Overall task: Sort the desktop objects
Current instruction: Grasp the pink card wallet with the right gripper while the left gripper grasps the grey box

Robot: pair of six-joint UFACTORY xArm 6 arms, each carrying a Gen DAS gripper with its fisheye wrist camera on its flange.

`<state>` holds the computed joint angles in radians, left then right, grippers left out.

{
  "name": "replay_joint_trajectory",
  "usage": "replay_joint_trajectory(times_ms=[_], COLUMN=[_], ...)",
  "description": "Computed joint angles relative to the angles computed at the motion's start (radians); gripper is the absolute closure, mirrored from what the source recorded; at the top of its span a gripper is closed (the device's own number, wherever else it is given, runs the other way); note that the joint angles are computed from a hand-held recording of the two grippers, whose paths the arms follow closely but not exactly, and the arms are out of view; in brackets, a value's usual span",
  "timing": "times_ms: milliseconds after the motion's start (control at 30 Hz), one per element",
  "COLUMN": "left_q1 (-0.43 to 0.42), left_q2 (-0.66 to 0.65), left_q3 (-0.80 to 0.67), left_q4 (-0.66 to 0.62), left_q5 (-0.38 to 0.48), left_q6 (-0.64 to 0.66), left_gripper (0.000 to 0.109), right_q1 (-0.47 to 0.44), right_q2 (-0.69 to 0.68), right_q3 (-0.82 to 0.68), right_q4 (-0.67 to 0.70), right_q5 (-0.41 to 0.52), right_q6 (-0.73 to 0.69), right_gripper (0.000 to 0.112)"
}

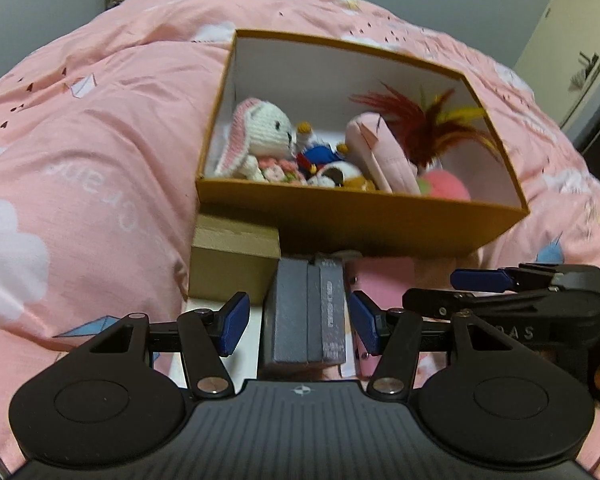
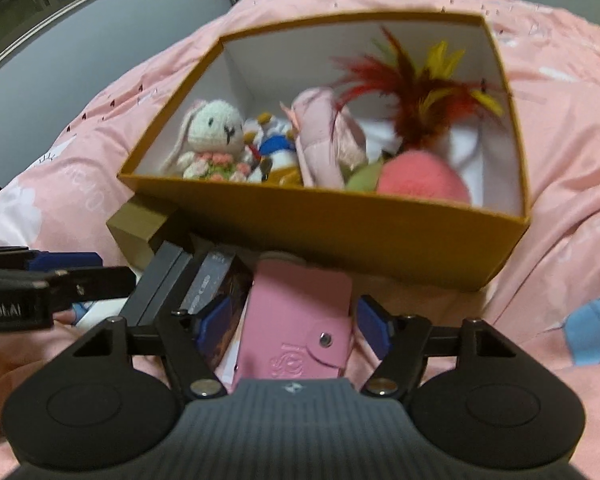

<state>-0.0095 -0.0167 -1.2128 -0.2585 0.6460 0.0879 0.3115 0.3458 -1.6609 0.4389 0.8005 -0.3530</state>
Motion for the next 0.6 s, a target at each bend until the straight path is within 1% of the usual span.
replay_joint_trajectory(times_ms=[233, 467, 600], left_q1=[-0.009, -0.006, -0.005], left_q2=[0.009, 0.035, 0.05], left_q3=[0.005, -0.011, -0.022], left_q4=[0.022, 0.039, 0.046], left_q5=[-0.015, 0.004, 0.012], left_q6=[0.003, -0.017, -0.026], left_gripper=[0.044, 0.044, 0.044], right_q1=[-0.032, -0.048, -0.063], right_q2=[0.087, 0.157, 0.205], right_q3=[-0.099, -0.174, -0.223], right_q4=[-0.008, 0.041, 0.093], right_q5=[0.123, 0.217, 0.277], right_q6=[0.108, 0.114, 0.118], right_gripper=[0.041, 0.042, 0.042])
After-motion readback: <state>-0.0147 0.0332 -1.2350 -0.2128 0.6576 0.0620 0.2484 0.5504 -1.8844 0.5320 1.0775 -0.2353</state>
